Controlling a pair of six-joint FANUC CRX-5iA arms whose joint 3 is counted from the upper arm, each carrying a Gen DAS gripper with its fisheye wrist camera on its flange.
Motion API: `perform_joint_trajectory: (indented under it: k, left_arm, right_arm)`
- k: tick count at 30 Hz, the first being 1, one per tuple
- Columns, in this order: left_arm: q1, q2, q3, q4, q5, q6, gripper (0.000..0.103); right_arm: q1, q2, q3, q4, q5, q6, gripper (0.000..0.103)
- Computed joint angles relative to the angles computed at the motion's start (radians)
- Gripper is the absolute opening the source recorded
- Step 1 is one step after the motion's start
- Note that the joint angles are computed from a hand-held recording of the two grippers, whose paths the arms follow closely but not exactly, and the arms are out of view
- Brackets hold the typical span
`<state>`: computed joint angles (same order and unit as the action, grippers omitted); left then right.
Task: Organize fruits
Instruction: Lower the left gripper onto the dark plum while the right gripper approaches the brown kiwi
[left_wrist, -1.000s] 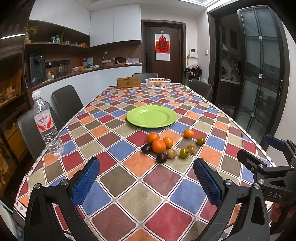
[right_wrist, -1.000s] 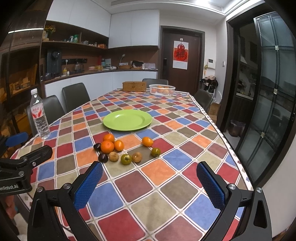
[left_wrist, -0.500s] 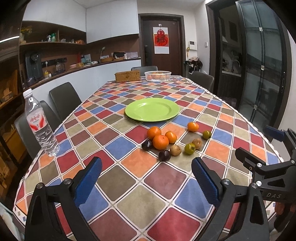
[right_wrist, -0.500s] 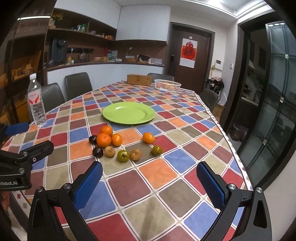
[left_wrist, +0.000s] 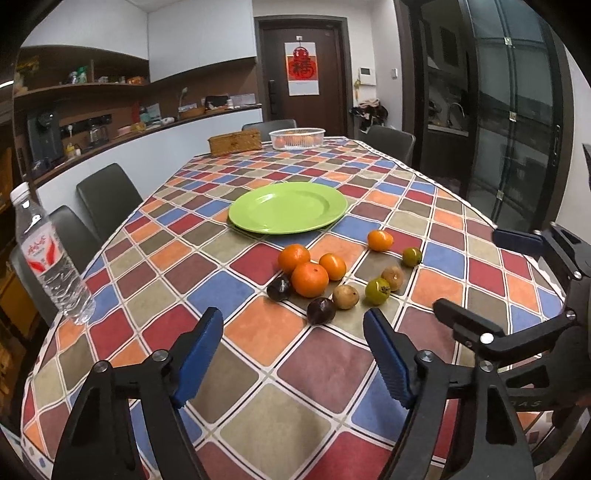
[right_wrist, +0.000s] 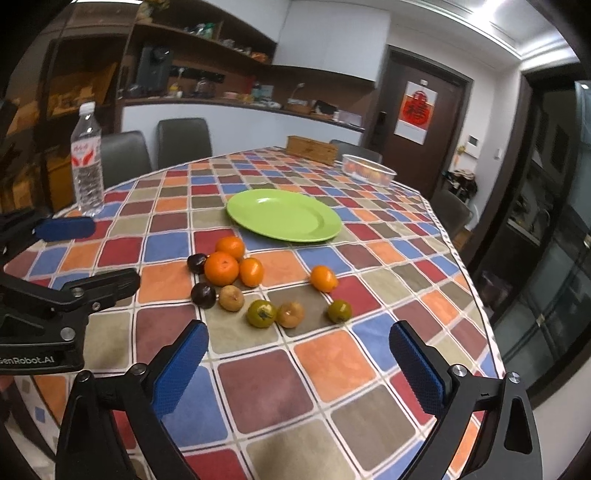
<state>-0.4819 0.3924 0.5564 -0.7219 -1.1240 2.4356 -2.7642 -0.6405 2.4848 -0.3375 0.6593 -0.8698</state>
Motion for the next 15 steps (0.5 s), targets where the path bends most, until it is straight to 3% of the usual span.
perform_joint_trajectory:
  k: [15]
  left_arm:
    - [0.092,0.039,-0.008,0.148,0.111,-0.217,0.060]
  right_arm:
    - [0.017,-0.204,-0.327,0.038,0.216,0.096,0.065]
